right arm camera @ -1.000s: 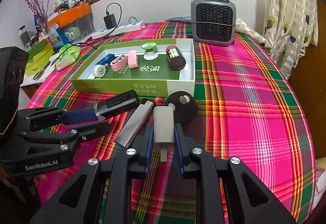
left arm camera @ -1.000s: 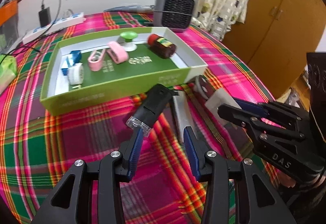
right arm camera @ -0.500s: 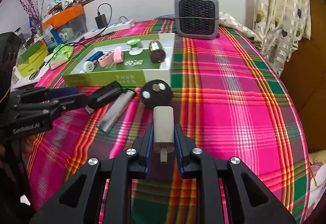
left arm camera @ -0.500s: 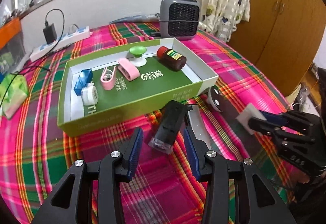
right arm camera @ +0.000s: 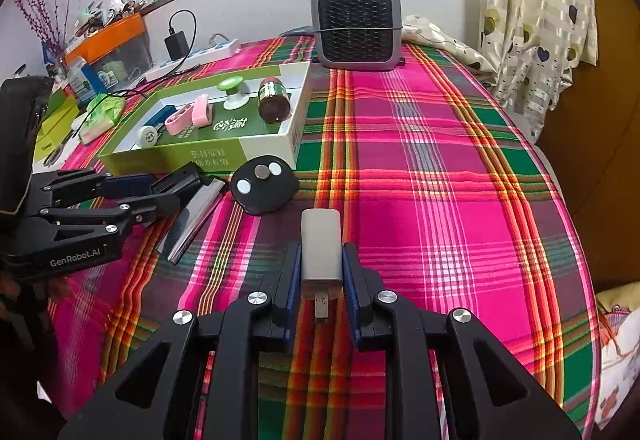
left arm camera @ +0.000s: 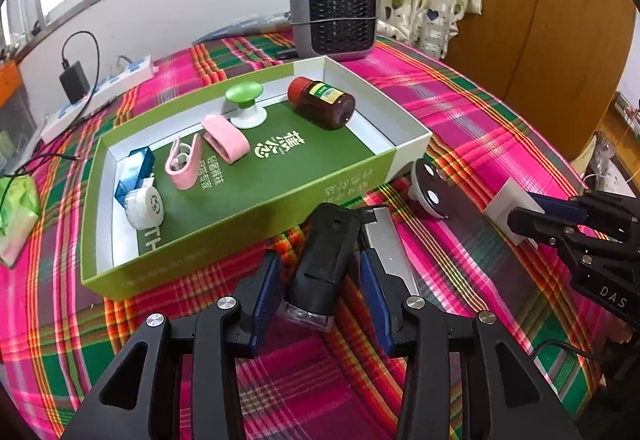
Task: Organize rigid objects
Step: 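Grasp the black USB stick with the left tool while the right tool holds the plug, then carry the USB stick with the left tool while the right tool carries the plug toward the box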
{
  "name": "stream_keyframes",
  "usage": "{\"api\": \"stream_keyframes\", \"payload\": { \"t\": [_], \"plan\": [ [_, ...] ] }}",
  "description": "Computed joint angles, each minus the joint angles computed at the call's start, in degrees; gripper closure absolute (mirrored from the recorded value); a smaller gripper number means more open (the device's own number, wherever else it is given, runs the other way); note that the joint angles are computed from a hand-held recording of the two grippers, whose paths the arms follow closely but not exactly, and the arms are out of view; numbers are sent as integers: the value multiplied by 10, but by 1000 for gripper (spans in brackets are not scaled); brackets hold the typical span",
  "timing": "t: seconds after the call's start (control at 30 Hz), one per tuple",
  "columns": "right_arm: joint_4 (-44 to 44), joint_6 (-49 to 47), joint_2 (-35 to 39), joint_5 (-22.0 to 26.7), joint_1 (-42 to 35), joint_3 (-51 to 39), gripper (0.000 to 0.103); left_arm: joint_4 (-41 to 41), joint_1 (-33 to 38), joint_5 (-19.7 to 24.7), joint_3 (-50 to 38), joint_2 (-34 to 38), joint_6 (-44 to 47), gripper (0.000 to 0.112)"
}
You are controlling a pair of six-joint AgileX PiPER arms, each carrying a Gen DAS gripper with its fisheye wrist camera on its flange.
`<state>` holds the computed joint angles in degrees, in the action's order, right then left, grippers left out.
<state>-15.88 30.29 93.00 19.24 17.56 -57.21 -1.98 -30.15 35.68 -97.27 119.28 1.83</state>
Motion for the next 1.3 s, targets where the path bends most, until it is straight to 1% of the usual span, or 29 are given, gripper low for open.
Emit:
{"api": "stream_keyframes", "payload": {
  "t": [0.13,0.27,0.47,0.57,0.7,1.03,1.3],
  "plan": [
    [-5,0,3,0,-1,-3,82,-10,6,17,-19,15,-4,73],
    [2,-10,7,-4,-4,-5,82,-15,7,16,-20,16,-3,73],
    [9,-19,8,-6,-6,-6,82,9,0,18,-27,21,-25,73],
    [10,-20,8,-7,-6,-7,82,26,-5,12,-21,18,-39,74],
    [11,-20,8,-7,-6,-7,82,32,-9,6,-13,14,-45,84],
    [-3,-7,8,-6,-2,-8,82,42,-9,-10,12,-1,-67,86],
    [-6,-2,7,-7,-1,-6,82,49,-10,-32,50,-25,-84,86]
  ]
}}
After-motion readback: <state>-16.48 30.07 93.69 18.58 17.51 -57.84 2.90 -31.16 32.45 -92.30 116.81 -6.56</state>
